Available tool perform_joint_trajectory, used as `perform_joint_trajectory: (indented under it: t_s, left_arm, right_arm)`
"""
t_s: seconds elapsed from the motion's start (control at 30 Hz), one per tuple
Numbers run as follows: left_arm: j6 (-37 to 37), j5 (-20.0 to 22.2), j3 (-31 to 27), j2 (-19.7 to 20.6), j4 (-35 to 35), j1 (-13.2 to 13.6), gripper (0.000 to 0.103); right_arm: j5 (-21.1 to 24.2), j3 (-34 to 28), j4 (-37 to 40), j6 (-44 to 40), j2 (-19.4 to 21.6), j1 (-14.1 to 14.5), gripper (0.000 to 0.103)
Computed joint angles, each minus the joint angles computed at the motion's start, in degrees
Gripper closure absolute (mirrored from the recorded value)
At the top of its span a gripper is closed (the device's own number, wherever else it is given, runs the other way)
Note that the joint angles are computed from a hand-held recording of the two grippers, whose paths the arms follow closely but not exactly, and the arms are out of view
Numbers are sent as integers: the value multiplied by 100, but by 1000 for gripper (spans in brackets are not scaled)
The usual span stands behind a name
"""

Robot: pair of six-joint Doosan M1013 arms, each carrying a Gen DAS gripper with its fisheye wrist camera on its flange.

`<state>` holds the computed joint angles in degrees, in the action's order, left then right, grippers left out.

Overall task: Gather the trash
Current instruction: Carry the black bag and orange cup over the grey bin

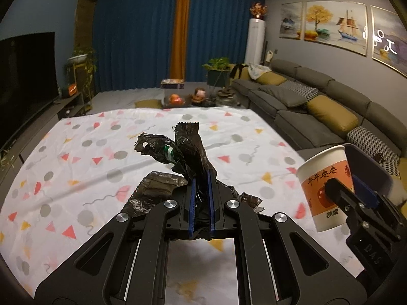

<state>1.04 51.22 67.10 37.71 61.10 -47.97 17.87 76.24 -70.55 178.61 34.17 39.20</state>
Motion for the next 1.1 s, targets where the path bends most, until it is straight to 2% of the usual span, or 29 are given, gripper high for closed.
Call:
perform_joint_trajectory:
  t_s: [0.27, 0.6, 0.9, 1.1]
  left_arm:
    - [339, -88, -318, 158, -35, -163, 95]
    - [1031, -303, -946, 494, -226, -266, 95]
    - [1965, -661, -1949, 1044, -683, -274, 95]
    - [2769, -827, -2855, 1540, -1256, -257, 95]
  right_arm:
    - [133, 418, -803, 965, -273, -75, 50]
    - [462, 686, -1339, 1654, -448, -191, 50]
    - [1072, 876, -1555, 2081, -575, -380, 50]
    - [1372, 905, -1402, 2155, -582, -516, 50]
